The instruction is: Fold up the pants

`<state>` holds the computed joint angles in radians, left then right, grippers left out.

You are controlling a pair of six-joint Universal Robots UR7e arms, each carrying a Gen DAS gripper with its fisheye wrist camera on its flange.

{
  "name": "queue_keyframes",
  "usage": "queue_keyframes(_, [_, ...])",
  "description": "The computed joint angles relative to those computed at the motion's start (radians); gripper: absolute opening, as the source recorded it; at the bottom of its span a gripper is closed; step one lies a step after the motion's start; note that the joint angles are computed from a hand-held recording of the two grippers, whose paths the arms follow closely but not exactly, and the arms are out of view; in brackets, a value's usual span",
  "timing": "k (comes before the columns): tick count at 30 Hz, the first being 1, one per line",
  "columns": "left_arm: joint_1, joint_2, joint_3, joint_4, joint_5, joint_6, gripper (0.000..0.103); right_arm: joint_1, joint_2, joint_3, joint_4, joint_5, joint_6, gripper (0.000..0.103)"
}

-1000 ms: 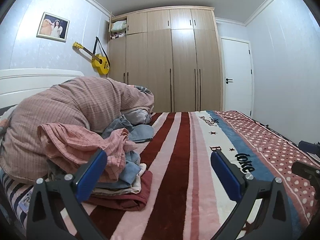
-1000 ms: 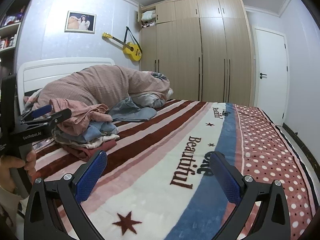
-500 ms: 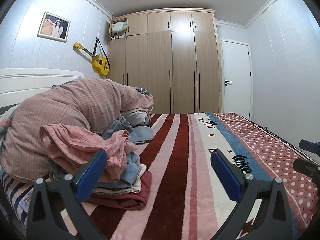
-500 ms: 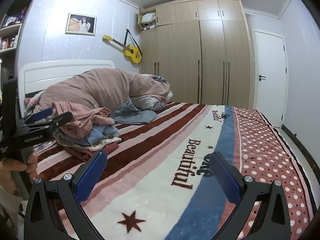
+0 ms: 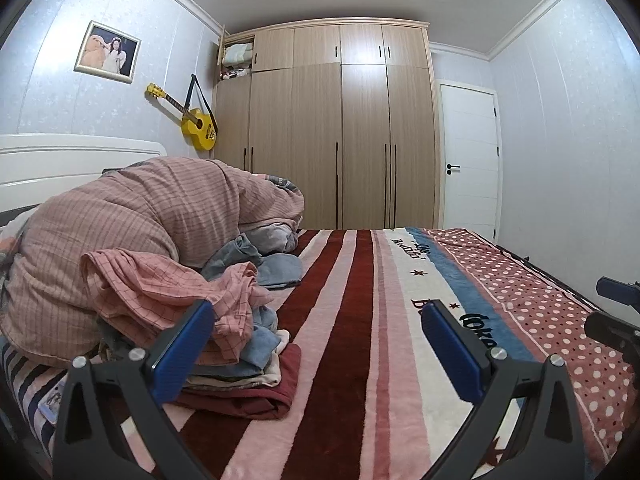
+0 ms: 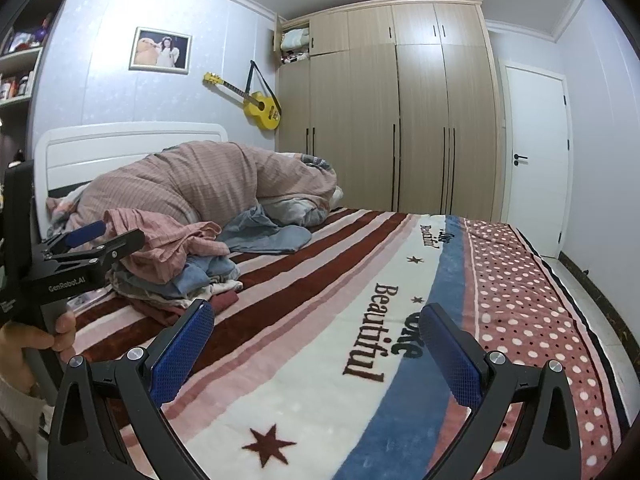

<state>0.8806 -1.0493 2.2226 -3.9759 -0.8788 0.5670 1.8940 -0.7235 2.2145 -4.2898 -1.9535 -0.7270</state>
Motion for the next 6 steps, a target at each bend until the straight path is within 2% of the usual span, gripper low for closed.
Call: queue_keyframes(6, [-0.001,-0.003,0.002,0.000,0.001,0.010,0.102,0.003,-0.012,0.006,0.009,0.001,0.014,0.102])
